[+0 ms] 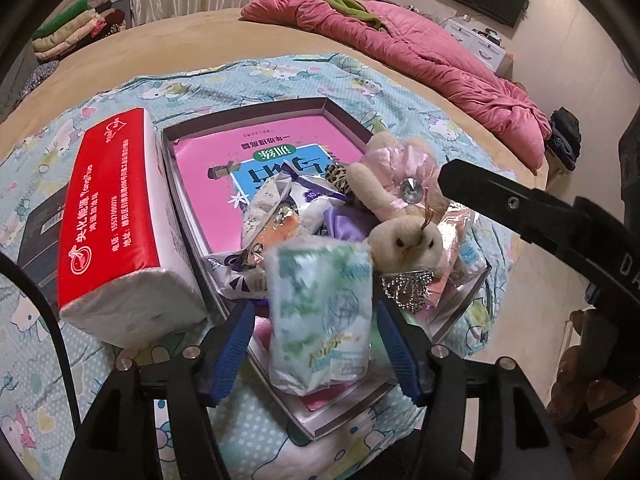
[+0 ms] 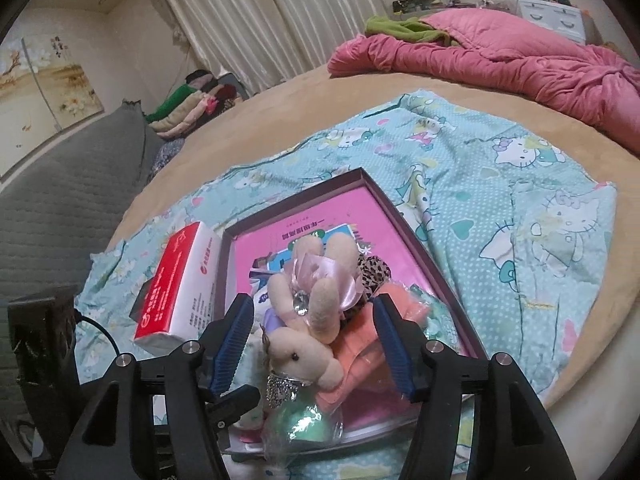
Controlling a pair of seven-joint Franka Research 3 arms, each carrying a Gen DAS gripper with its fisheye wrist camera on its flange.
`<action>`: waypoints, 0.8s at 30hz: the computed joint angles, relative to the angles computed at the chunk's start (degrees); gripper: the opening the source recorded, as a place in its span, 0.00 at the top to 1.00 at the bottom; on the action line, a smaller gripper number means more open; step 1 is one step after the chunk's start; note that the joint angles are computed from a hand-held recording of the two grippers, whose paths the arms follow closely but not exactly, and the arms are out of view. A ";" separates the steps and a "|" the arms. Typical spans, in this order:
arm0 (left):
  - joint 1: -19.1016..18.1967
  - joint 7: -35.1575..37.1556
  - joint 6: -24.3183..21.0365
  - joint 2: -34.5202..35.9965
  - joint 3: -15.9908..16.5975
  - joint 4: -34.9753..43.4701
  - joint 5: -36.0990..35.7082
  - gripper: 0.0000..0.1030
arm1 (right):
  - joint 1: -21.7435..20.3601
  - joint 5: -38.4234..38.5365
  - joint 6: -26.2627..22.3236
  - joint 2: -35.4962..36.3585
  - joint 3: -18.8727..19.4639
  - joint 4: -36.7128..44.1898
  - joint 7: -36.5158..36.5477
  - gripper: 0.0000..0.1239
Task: Organize soft objects
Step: 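Lower and release the bunny with the right tool while the left releases the packet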
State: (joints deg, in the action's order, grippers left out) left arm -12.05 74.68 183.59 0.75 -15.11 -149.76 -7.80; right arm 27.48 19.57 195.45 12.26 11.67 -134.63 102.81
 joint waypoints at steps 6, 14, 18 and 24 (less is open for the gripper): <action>-0.29 0.38 0.08 -0.47 0.27 -0.64 -1.07 0.38 | 0.26 0.36 0.20 -0.81 -0.03 -0.71 0.58 0.48; 1.11 -12.55 0.42 -2.33 1.95 -2.17 14.11 0.33 | 10.84 11.19 -0.43 -2.09 -8.35 -0.41 -7.78 0.41; 1.58 -17.12 0.48 -3.45 2.56 -2.80 19.25 0.32 | 20.49 21.16 -1.88 -2.17 -16.27 0.92 -16.00 0.39; 2.52 -20.22 0.31 -5.25 2.54 -3.77 23.01 0.30 | 40.56 36.22 -3.14 -1.71 -33.97 2.53 -27.06 0.37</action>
